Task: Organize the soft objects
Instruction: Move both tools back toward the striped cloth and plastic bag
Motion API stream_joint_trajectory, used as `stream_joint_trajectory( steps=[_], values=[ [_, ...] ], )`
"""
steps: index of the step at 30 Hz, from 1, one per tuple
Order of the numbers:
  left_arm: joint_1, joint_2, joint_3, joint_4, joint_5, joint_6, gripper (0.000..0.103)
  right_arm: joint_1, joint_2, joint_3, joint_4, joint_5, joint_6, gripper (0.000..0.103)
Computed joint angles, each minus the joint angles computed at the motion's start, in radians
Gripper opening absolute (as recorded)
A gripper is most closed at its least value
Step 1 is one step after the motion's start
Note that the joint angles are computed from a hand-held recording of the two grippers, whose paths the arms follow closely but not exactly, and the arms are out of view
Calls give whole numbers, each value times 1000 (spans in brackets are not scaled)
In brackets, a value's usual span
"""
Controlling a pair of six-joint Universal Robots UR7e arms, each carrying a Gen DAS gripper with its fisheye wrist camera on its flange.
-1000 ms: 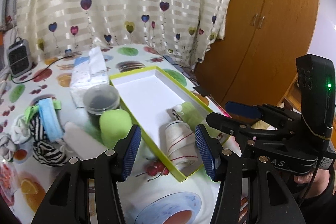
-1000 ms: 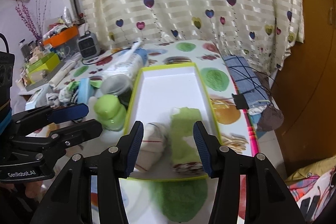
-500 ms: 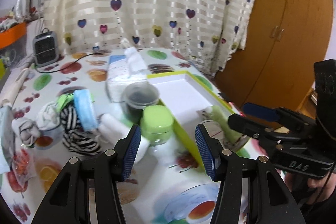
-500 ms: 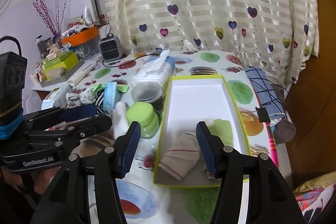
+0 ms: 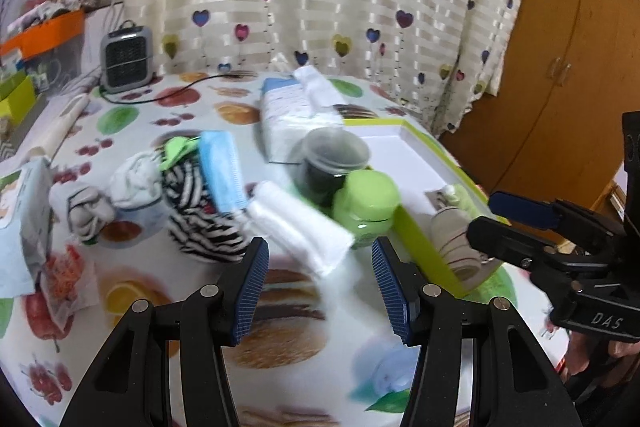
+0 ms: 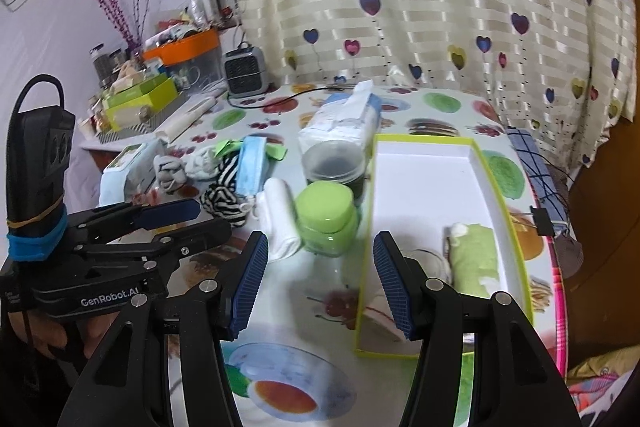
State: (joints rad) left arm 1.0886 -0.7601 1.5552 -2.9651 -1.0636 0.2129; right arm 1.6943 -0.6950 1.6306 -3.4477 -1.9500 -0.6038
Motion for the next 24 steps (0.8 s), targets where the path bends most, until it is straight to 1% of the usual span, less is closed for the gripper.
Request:
stream_joint_trajectory(
  steps=[12,24],
  values=[
    [57,-49,26,-30,94,-46,53,17,31,-40,63,-8,-18,56],
    [105,-76,35,-119,244,-58,53,29,60,-82,119,-17,-30,56]
  ],
)
